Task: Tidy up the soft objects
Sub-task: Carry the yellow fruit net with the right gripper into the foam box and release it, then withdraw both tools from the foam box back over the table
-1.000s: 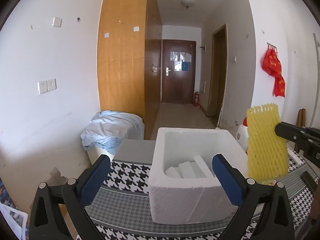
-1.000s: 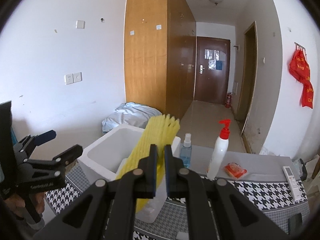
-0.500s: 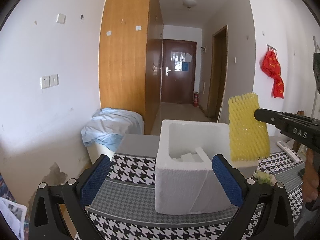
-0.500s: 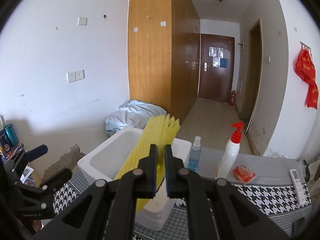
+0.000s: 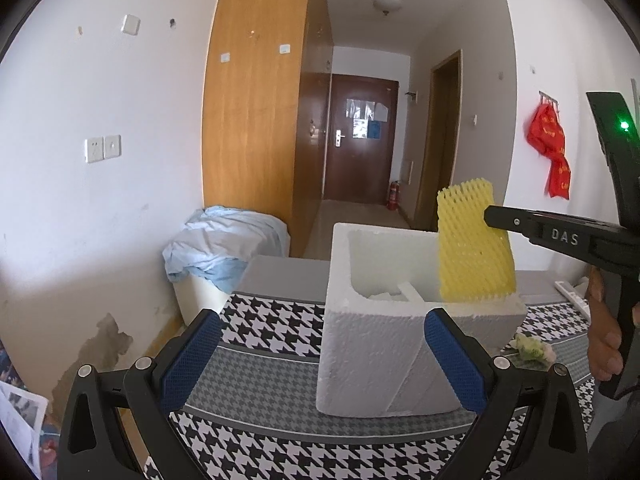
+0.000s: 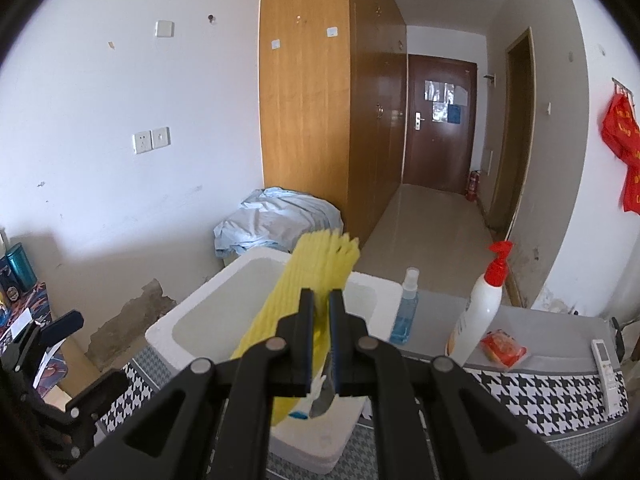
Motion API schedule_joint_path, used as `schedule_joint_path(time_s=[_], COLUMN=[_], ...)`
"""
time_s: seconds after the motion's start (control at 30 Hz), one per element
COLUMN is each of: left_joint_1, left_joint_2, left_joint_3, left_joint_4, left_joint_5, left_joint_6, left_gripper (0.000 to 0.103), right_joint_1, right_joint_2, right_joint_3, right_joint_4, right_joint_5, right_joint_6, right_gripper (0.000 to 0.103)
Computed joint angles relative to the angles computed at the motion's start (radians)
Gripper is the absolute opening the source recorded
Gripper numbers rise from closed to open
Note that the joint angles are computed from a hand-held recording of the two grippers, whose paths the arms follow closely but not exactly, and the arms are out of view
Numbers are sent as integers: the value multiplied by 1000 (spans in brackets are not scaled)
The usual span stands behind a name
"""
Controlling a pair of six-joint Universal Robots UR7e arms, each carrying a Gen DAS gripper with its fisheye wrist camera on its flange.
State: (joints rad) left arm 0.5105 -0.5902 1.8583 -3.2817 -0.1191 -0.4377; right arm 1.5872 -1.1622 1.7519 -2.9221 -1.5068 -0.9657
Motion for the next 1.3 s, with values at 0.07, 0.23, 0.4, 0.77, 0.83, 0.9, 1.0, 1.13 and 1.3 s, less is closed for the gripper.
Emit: schedule_joint_path(time_s=[0.07,0.23,0.4,0.77,0.83,0.9,1.0,1.13,1.3], left_joint_1=[2,8,10,5,3,0,-4,-10,-15], left_joint_2=[-2,-17,-36,-50,-43,-39,-23,1,28], left_joint_3=[4,18,39,45,39,33,17,-11,-43], left_joint_4=[3,69,144,215,196,195,166,122,77], left_joint_5=[-2,-10,-13,-5,-4,-5,-8,-7,-14], left_joint_6=[-8,-82,-164,-227,-208,-201,-160,-102,-42], left_gripper=[102,102,102,102,102,102,102,102,102], right_joint_1=[3,12,20,6,0,-6,-17,-38,-58], right_joint_2=[8,28,37,-11,-19,-25,-37,-64,-93], right_joint_3=[-7,-22,-30,25,29,31,37,55,82], right_joint_4=[5,22,46,13,7,10,3,-2,-35], right_joint_5=[-7,-25,-48,9,17,27,39,94,130], right_joint_6=[2,2,-10,-49,-47,-40,-41,-43,-62], right_gripper=[10,10,34,70,70,70,72,87,98])
